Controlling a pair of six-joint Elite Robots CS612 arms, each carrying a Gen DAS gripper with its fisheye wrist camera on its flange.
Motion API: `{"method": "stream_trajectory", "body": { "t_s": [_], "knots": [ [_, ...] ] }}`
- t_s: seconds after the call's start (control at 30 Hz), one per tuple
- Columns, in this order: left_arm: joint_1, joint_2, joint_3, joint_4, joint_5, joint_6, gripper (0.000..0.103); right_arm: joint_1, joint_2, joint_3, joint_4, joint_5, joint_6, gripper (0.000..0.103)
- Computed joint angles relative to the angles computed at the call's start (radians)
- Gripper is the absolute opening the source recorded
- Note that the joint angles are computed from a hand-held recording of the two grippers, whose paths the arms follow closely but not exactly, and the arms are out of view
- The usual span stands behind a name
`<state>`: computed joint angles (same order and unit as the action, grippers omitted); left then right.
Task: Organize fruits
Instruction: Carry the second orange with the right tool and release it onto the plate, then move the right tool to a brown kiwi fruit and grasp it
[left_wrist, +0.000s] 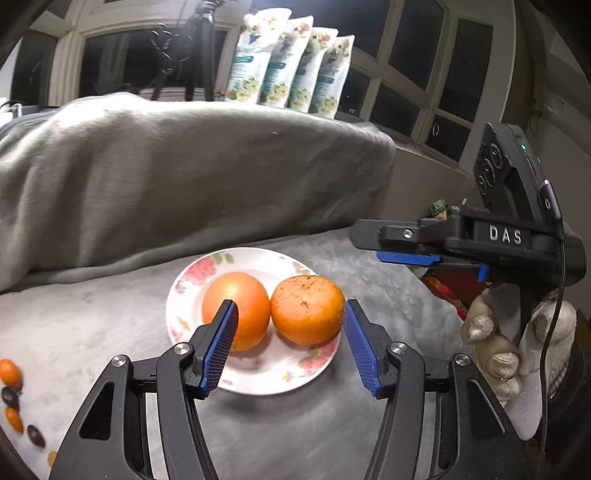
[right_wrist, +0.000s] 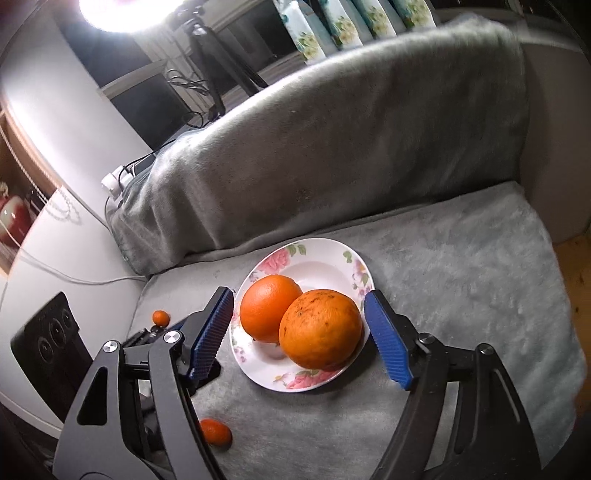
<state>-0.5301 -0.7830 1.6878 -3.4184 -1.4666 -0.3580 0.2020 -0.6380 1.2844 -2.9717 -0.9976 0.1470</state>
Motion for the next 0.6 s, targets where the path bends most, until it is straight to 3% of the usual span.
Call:
{"method": "stream_trajectory", "body": {
  "t_s": [0.6],
  "knots": [
    [0.007,-0.060,0.152,-0.105,0.106,-0.052,0.059,0.027,-0.052,0.129,-0.165,-0.035,-0.092,0.078]
  ]
}}
